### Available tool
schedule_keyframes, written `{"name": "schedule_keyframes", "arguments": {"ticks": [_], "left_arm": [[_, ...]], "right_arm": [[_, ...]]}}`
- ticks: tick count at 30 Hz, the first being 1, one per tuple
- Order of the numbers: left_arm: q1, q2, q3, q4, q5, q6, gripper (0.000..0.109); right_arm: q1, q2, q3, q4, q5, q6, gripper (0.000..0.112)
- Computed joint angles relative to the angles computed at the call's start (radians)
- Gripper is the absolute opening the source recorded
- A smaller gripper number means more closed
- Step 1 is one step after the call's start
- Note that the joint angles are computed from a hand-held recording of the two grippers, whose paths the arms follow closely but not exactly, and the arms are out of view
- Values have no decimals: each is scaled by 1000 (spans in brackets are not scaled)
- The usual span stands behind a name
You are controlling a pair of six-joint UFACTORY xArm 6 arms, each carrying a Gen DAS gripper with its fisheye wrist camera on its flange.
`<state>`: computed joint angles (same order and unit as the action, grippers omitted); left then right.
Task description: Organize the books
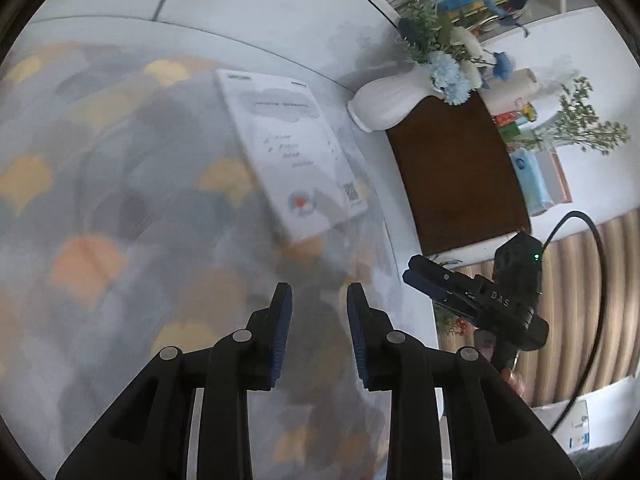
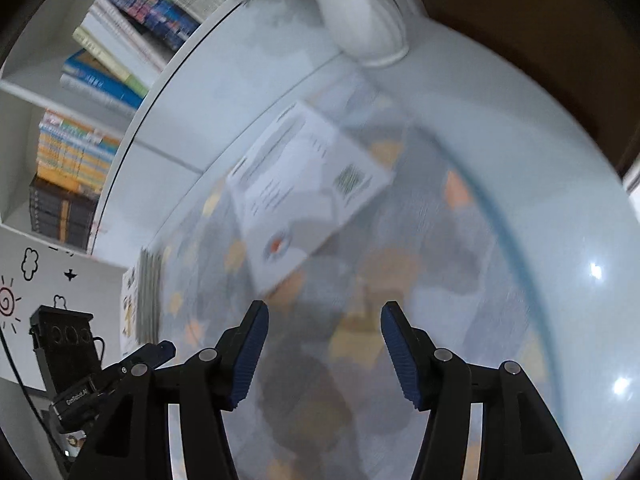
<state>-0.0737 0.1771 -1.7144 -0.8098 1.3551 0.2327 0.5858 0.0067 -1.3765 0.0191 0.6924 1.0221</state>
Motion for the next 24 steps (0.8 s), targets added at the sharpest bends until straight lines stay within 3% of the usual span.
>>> {"name": "schedule_keyframes", "arguments": {"ticks": [3,10,14,17,20,24], "left_arm": [[-44,82,-97,49,-44,-61,25],[-102,266,-290,220,-106,-187,25],[-108,315,-306,237,-156,-237,25],[-105,351,-334,217,-137,-239,25],[-100,343,-312,190,-147,-214,25],[-89,269,-220,195,-153,-156,25]], "right_arm": [[-47,80,-86,39,5,-104,57],[-112,337,-397,-76,85,-199,50],[-142,486,-582,-77,134,-263,50],[-156,572,-689,-26,173,-310,50],[-147,592,-710,23,175,-386,52],[-118,575,-712,-18,237,-390,52]]}}
